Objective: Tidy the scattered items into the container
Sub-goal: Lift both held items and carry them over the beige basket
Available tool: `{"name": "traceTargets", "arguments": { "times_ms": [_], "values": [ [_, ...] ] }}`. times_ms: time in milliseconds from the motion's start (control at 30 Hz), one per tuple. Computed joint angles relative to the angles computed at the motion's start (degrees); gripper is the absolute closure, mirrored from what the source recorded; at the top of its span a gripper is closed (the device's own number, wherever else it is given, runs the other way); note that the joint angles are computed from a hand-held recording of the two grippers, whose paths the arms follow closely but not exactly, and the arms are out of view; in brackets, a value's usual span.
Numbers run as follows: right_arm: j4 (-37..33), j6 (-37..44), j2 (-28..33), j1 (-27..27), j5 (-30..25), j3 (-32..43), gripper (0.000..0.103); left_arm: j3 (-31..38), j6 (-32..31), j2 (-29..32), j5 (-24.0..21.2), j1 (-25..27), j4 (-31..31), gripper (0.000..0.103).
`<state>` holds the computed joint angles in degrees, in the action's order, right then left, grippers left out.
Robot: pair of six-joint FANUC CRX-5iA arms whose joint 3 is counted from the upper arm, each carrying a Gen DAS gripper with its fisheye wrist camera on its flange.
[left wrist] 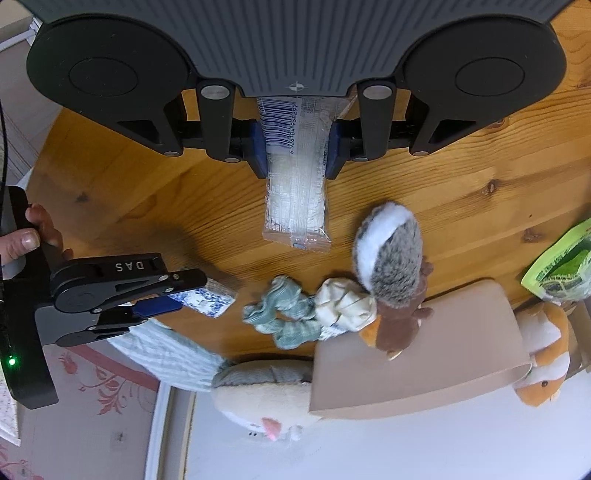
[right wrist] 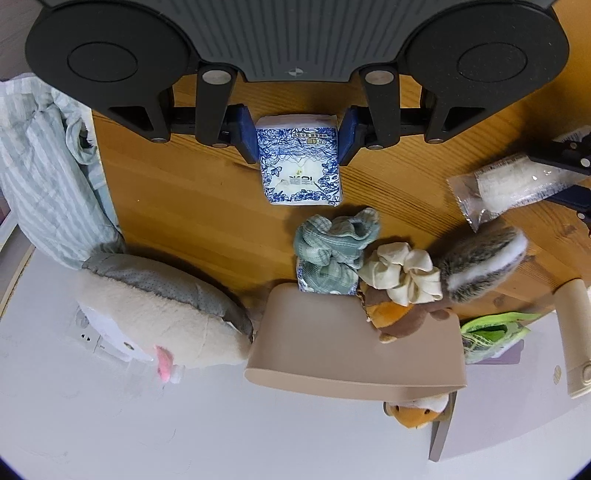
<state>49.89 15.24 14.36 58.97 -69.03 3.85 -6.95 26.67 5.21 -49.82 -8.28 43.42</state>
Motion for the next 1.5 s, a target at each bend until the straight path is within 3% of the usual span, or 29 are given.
{"name": "traceTargets", "arguments": {
  "times_ms": [400,667,1100,1500],
  "values": [
    [5.6,-1.9,-2.2,2.5,-1.2,-0.1,0.061,-2.9,-6.4,-4.5,-0.4,0.3,6.9,0.070],
    [10.5,1.3,-1.7,2.4,-0.8,2.9,0.061,-0.9,-5.6,-4.1,2.1,0.5,7.8,0.070],
    [13.5,5.2,2.0,-1.1,3.8,9.7,0.061,8.4,-2.4,1.5,6.4,-0.1,7.8,0.070],
    [11.8,10.5,8.4,-6.3,7.8,19.8,0.061,25.8,6.8,12.9,9.4,-1.3,3.4,0.070]
  ]
}}
